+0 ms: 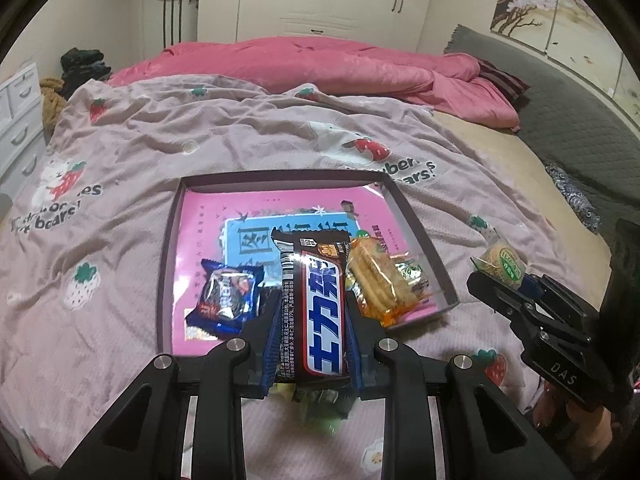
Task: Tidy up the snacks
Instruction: 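Carry the Snickers bar with the left gripper into the tray while the right carries the cake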
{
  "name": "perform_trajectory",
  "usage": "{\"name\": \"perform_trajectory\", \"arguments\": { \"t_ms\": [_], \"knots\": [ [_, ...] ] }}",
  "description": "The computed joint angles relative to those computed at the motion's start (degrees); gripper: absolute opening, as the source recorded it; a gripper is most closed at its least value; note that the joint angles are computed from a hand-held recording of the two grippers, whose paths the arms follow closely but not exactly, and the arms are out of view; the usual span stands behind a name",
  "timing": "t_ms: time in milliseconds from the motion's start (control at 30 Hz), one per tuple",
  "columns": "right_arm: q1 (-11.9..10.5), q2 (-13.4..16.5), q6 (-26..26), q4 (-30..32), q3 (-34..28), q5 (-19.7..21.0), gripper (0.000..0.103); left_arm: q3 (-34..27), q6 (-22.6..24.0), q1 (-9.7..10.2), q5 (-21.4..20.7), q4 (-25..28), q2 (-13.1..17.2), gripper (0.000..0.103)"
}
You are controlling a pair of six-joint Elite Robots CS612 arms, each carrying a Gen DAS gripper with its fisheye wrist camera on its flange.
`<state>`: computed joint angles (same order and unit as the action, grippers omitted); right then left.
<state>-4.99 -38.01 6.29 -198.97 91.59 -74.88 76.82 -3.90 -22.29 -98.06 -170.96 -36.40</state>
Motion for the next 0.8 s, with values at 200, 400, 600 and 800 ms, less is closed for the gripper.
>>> {"name": "perform_trajectory", "arguments": {
  "t_ms": [200, 400, 600, 800],
  "knots": [
    [-0.54, 0.63, 1.84, 1.1, -1.09, -0.42, 0.039, -2.88, 1.05, -0.42, 0.22, 1.82, 1.77, 0.029],
    [-0.84, 1.26, 3.11, 3.0, -2.13, -0.75, 0.039, -6.01, 1.28, -0.71, 0.29, 6.04, 3.93, 0.029],
    [-0.94, 1.81, 3.38, 6.74, -3.2, -0.09, 0.039, -7.88, 1.55, -0.86, 0.41, 7.34, 5.59, 0.029],
    [-0.87, 2.17, 2.67, 8.81, -3.77, 0.23, 0.039, -8.68, 1.67, -0.77, 0.11, 7.95, 6.39, 0.029]
  ]
}}
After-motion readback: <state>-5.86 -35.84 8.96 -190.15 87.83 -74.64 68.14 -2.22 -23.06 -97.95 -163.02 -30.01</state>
